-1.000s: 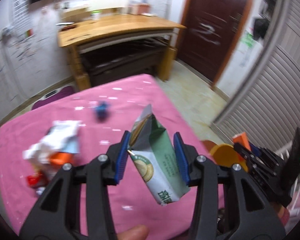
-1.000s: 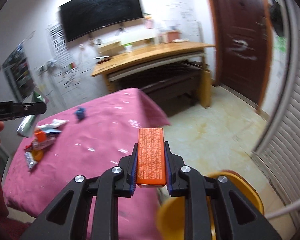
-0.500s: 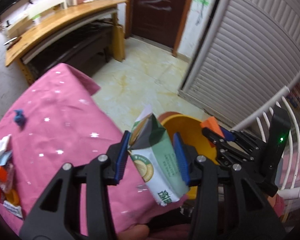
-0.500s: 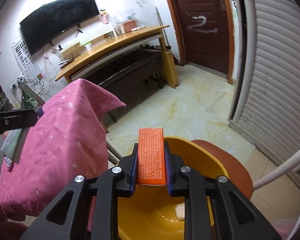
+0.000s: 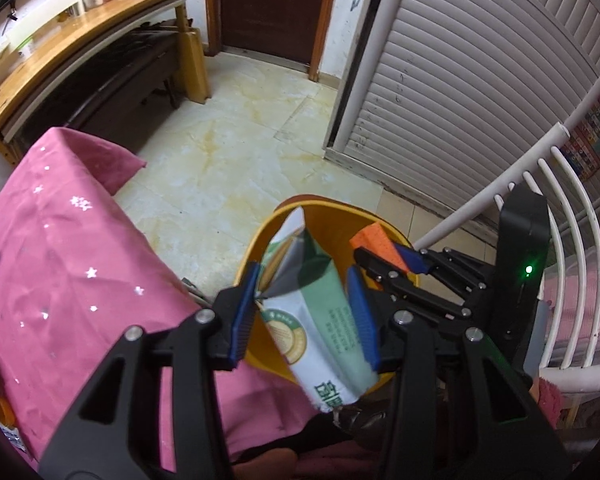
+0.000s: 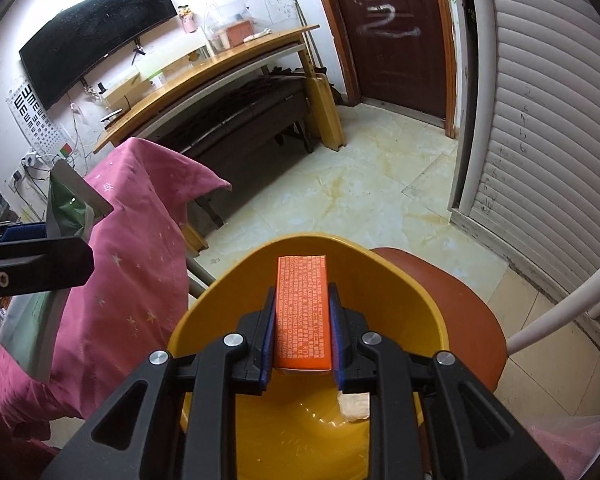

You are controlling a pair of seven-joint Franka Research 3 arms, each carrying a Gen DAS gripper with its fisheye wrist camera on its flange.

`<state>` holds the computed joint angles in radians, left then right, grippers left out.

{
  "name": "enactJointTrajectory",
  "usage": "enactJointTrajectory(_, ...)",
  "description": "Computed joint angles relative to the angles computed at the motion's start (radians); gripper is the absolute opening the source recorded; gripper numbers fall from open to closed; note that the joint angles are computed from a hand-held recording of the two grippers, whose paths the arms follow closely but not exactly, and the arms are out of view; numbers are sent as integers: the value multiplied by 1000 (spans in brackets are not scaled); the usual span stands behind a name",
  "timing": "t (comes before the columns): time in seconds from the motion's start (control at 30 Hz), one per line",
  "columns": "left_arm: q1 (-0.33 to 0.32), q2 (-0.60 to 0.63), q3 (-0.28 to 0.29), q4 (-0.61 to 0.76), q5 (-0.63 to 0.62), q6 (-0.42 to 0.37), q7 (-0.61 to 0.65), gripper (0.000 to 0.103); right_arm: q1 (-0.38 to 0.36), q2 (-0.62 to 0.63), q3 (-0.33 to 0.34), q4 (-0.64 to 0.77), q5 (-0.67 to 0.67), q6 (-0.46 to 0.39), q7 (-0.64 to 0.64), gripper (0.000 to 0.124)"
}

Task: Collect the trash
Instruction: 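Carry packet and orange box to the yellow bin and release both, then grasp the white tissue with left tool while right tool grasps the blue knitted toy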

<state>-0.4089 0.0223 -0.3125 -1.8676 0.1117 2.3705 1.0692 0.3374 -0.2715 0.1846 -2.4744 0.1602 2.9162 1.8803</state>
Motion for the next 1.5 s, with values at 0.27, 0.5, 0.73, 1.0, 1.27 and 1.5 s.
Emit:
enactJointTrajectory(0.27,1,9,0,8,-22,12,10,65,-21,-12,12,-13,-23,-4,41,27)
enactJointTrajectory(0.5,9,-17,7,-13,-27,22,-2,66,-20,-17,15,-14,-35,7,56,55)
enactJointTrajectory(0.73,26,-109,21,-93,-12,70,-34,66,-6,2,12,29,-24,9,36,59)
enactJointTrajectory(1.0,63,-296,53,-243,1,127,-88,66,6,79,56,181,-127,-12,72,60)
enactJointTrajectory(1.27,88,-436,85,-355,9,141,-116,68,69,179,75,345,-252,-35,116,64)
enactJointTrajectory(1.5,156,-587,93,-473,75,117,-177,70,160,283,49,498,-307,-90,110,65)
